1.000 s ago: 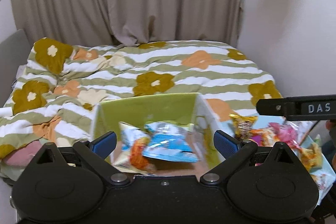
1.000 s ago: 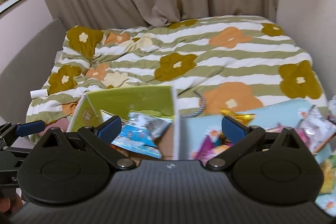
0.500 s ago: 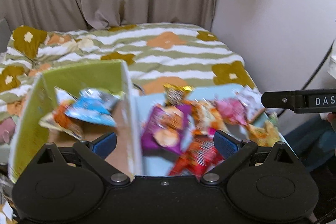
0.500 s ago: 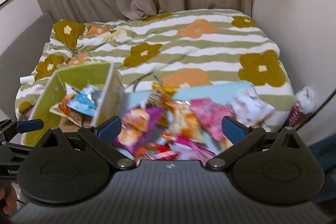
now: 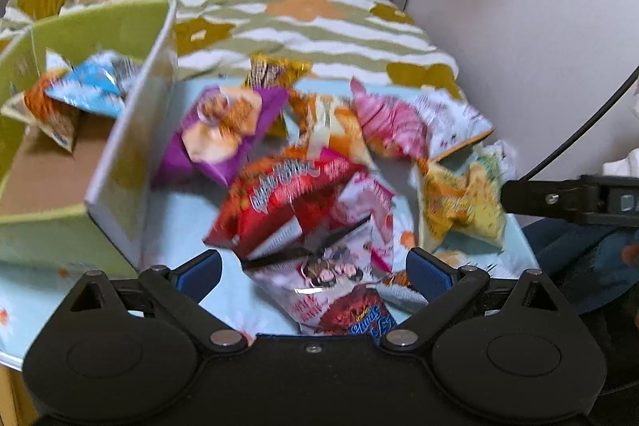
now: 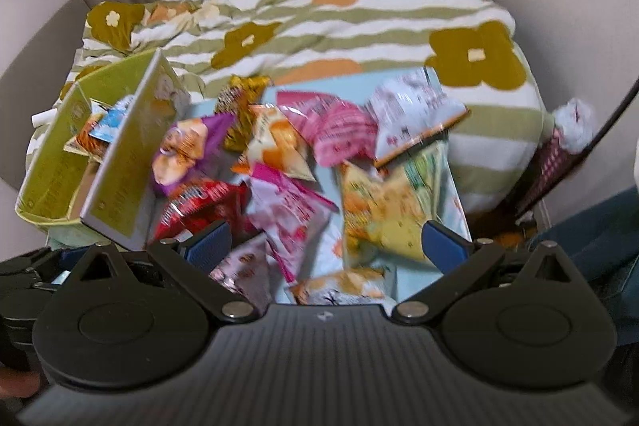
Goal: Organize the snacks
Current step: 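Grasp the white-purple cartoon bag with the left gripper while the right grasps the white bag with red text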
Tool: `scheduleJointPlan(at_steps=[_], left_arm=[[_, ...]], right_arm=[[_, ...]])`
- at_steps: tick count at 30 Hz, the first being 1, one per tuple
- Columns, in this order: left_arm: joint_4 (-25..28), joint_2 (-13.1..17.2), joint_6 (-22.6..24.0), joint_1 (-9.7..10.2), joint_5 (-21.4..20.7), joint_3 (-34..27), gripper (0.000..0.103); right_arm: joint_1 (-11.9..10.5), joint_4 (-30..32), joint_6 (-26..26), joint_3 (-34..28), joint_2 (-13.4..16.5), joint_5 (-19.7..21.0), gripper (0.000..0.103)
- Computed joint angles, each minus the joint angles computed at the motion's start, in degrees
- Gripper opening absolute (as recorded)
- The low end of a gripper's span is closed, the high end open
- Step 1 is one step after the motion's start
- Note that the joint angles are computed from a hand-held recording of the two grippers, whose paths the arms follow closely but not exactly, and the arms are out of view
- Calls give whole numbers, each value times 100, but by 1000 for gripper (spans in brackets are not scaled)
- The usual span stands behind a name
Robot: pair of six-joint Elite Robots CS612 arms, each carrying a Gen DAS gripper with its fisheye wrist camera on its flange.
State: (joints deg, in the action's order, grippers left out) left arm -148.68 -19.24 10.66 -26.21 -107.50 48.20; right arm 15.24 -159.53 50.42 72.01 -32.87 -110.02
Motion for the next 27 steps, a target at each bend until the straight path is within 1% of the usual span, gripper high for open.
scheduleJointPlan(at_steps=[4,7,10,14,15,16,18,21,24,27], left_arm=[[167,129,-135,-45,40,-65,99],[256,214,-196,-74,74,-127,97],[277,288,-230,-112,153,-168,94],[401,375,-310,-132,243,-239,90],[468,397,-335,-127,237,-268,85],[548,418,-336,-125,229,-301,75],[731,454,-278,-121,256,-365,66],[638,451,-262,-90,194,-318,64],[527,412,-183,-82,287,-234,62],[496,393,-208,-63,356,-214,61]], right_arm=[[-35,-89,13,107,31,114,103],[-75,-113,20,132,90,277,103],[-118,-119,94,156,147,496,103],[-152,-36,62,129,233,725,103],[-160,-30,36,129,249,778,103],[-168,-9,12,119,266,834,103],[-183,41,-40,91,303,941,103],[-197,72,-108,66,342,1067,103],[-201,129,-204,23,376,1141,103],[-211,194,-308,-40,418,1229,103]])
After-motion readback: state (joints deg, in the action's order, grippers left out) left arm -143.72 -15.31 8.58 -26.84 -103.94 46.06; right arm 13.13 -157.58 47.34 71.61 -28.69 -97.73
